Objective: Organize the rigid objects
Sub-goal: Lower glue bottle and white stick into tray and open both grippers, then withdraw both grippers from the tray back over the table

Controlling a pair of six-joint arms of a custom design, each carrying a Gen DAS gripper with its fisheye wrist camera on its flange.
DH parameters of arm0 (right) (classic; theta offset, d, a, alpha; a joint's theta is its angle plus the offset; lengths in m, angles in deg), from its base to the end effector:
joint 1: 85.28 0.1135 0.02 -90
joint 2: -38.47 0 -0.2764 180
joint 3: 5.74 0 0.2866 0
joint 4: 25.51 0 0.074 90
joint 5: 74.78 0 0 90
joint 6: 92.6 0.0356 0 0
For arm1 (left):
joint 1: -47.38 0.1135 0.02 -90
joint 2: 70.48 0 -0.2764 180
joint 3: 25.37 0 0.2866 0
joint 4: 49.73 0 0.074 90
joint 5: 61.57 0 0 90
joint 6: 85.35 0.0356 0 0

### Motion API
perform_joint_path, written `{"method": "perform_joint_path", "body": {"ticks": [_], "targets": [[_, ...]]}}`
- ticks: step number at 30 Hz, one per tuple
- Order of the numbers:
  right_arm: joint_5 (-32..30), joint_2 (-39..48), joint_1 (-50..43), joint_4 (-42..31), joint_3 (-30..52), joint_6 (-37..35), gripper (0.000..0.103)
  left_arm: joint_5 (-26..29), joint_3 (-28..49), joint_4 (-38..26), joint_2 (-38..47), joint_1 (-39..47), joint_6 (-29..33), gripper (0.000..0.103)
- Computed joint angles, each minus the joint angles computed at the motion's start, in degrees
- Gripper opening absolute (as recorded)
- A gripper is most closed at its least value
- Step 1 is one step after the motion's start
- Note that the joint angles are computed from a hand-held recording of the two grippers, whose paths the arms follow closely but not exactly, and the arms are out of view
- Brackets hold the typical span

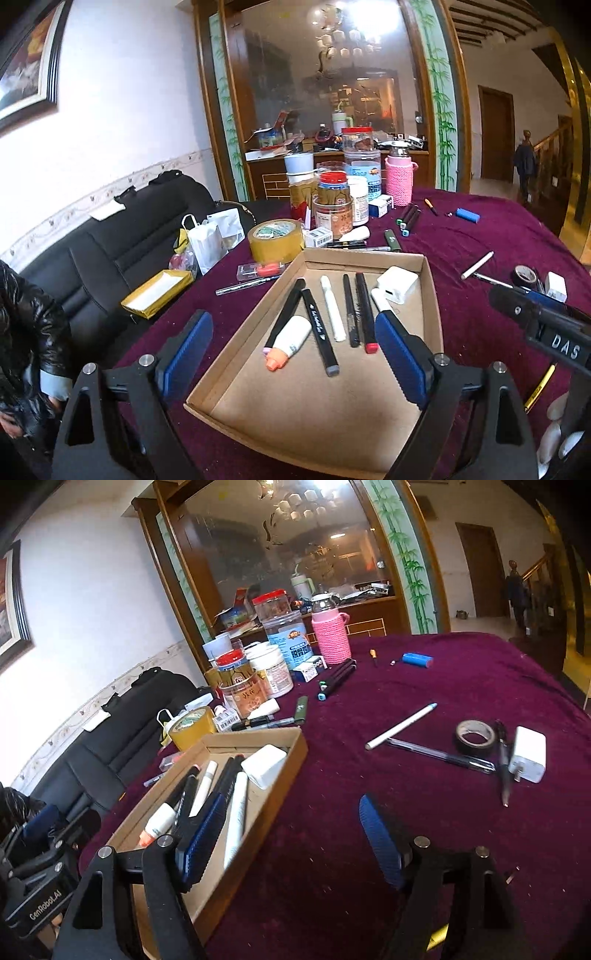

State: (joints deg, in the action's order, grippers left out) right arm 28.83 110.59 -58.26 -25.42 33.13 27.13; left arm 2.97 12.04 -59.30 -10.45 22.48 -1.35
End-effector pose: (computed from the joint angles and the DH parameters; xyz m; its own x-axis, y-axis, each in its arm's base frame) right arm 0.2405 0.1133 0.1600 -0.5551 0.2580 -0.7908 0.0106 0.9528 0.3034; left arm 0.2208 -0.0856 0.1862 -0.4858 0.1215 -0.8656 -0.0006 0.9903 0.1393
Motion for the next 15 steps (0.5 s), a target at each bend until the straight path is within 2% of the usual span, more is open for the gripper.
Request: {"method": "perform_joint_path", "body": {"ticks": [7,15], "targets": [[2.7,-3.4,2.7,-0.5,-2.7,-1.2,0.081,-5.5,0.3,-2.1,0.1,-6.0,-0.7,0.089],[4.3,-4.2,4.7,-0.6,-3.3,-2.2,0.085,-6.5,0.5,-3.4,0.0,-7.5,-1.2,0.089]]}}
